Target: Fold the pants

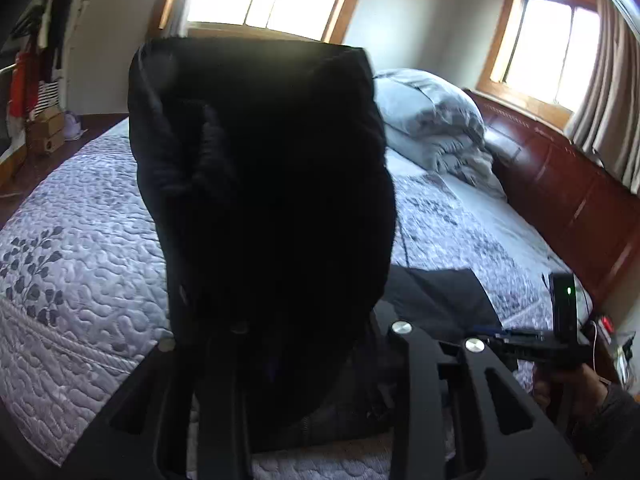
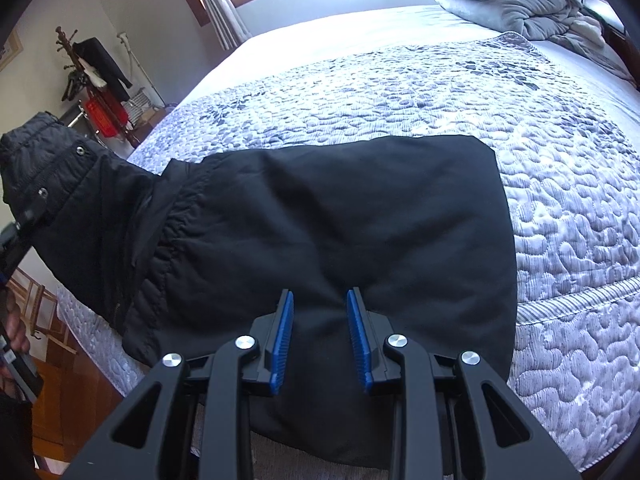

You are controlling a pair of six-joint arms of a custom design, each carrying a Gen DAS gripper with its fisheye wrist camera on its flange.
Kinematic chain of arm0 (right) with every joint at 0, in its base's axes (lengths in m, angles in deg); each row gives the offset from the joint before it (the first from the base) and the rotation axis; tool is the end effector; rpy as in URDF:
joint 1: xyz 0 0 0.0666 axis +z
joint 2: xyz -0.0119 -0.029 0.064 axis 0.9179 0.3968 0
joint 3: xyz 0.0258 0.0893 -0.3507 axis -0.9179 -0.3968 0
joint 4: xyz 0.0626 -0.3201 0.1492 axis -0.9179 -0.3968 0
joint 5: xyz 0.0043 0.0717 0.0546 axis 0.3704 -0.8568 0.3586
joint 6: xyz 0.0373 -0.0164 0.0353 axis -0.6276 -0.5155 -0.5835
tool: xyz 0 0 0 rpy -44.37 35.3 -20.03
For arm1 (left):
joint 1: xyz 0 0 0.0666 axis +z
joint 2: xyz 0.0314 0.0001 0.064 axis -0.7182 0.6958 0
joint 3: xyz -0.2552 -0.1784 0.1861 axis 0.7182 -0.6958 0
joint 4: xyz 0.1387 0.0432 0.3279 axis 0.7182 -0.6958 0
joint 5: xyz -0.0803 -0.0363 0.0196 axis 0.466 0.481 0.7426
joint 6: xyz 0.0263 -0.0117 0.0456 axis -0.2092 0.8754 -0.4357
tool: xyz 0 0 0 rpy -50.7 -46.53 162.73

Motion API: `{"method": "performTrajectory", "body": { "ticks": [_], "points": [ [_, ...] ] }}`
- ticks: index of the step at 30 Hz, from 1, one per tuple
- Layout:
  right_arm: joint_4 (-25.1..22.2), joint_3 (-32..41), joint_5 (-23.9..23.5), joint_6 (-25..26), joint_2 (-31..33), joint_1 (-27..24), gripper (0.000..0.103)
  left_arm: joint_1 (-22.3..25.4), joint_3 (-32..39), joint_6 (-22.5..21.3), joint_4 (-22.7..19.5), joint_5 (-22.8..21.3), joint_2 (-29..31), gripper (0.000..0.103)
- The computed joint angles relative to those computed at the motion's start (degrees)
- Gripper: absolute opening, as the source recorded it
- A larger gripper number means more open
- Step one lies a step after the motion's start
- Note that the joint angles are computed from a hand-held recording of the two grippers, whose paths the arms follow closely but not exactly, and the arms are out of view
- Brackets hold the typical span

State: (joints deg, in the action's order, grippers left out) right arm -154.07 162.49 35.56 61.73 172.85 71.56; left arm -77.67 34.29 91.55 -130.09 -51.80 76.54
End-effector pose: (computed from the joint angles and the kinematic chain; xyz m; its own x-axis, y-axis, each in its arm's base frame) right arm 0.4515 0.0482 0.4899 -0.8300 0.0932 -0.5500 -0.1039 0.9428 0.3166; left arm 0.4571 -0.2818 0.5662 -0.6257 -0.0315 -0.7794 0.2929 0.9166 -0.2722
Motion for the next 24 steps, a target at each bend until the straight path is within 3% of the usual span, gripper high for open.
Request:
{"method": "performTrajectory", "body": {
  "ticks": [15, 24],
  "points": [
    [1.6, -1.8, -2.5, -2.3, -1.4, -3.0, 0.035, -4.0, 3.3, -8.2, -10.7, 7.6, 7.7, 0.044],
    [2.2, -2.4, -3.6, -3.2, -1.9, -3.6, 0.035, -3.2, -2.6, -7.6, -7.6, 8.9, 4.6, 0.054]
  ]
}}
